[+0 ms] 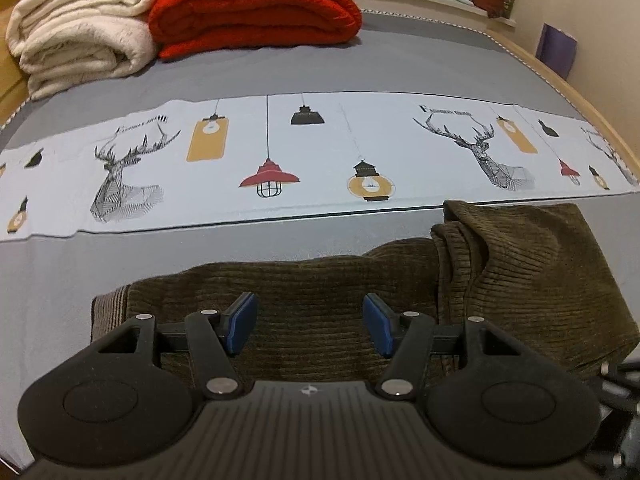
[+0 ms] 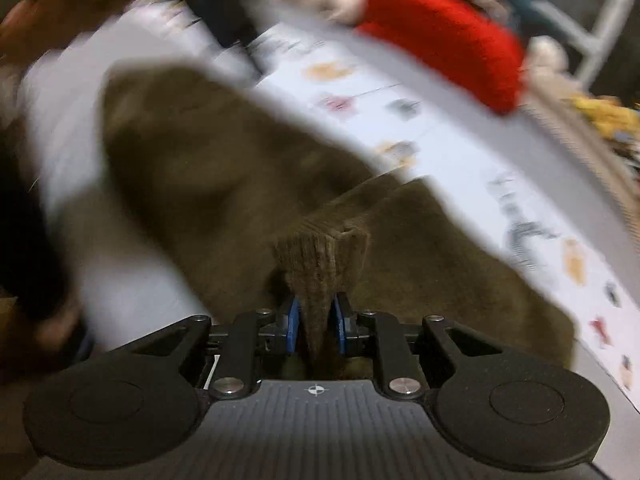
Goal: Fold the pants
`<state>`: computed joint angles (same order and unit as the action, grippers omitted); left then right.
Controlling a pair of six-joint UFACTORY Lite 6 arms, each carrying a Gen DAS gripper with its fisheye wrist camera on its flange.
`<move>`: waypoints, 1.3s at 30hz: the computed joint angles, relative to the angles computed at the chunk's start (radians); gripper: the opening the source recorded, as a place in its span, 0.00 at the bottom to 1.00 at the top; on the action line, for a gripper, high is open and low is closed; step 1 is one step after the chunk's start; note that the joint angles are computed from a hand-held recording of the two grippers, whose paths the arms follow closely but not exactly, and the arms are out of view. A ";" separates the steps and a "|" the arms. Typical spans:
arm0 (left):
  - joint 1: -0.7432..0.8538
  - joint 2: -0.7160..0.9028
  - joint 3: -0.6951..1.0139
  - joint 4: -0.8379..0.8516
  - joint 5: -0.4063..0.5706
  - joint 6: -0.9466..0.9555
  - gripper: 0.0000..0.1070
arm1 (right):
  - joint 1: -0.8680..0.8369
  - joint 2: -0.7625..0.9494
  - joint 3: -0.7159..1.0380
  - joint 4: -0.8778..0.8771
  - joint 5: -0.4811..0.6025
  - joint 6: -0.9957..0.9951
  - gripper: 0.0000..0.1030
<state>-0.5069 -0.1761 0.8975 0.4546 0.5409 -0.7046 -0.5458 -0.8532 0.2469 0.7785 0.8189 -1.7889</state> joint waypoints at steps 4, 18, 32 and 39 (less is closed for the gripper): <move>-0.015 0.035 0.023 0.011 0.000 -0.022 0.61 | -0.209 0.122 0.112 0.052 0.257 -0.102 0.36; -0.067 0.094 0.054 0.051 -0.007 -0.068 0.64 | 0.150 0.206 0.090 0.041 -0.190 0.163 0.44; -0.030 0.054 0.030 0.002 -0.012 -0.017 0.64 | 0.012 0.086 0.031 -0.010 0.007 -0.038 0.12; -0.036 0.060 0.026 0.011 -0.013 -0.024 0.65 | 0.253 -0.063 -0.096 -0.044 -0.212 0.080 0.58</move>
<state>-0.5424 -0.1163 0.9230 0.4661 0.5279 -0.7289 -0.2924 -0.9166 0.1510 0.7349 0.6067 -1.7084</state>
